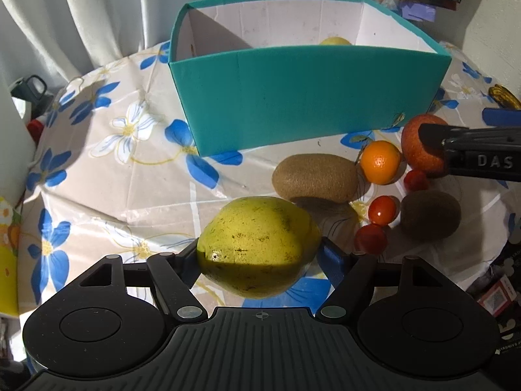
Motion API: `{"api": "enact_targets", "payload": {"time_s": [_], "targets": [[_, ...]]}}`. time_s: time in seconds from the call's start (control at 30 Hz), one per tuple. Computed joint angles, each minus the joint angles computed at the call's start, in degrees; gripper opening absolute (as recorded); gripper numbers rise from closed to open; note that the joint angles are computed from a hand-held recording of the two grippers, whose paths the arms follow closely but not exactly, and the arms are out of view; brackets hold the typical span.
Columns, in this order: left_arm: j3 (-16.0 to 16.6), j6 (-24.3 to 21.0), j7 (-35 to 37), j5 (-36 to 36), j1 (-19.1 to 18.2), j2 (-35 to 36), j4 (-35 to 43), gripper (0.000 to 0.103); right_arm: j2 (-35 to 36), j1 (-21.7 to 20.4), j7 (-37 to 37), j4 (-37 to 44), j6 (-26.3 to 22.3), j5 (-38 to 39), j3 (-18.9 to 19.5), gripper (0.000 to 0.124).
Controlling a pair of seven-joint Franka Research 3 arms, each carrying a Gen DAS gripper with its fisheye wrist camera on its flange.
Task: Organize fruits
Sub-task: 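Grasp the large yellow-green pear with the left tool, then grasp the red apple with the right tool while the left tool lifts the pear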
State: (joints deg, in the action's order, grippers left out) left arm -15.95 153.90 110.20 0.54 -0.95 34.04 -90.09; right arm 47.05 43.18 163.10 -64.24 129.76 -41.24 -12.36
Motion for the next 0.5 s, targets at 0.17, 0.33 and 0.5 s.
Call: {"api": "enact_targets", "payload": {"time_s": [0.17,0.33,0.5], "targets": [[0.11,1.07,-0.4,0.29,-0.09,-0.77,-0.26,0.078,1.68,-1.23,0.87,0.88,0.26,2.36,0.34,0.095],[0.66,0.69,-1.4,0.97,-0.59,-0.86,0.48,0.078,4.66,-2.78,-1.68,4.21,-0.28,5.49,0.88,0.082],[1.12,0.85,-2.47,1.79,-1.1,-1.03,0.74,0.078,6.52,-4.29,-4.41,5.77,1.53,9.86,1.68,0.068]]}}
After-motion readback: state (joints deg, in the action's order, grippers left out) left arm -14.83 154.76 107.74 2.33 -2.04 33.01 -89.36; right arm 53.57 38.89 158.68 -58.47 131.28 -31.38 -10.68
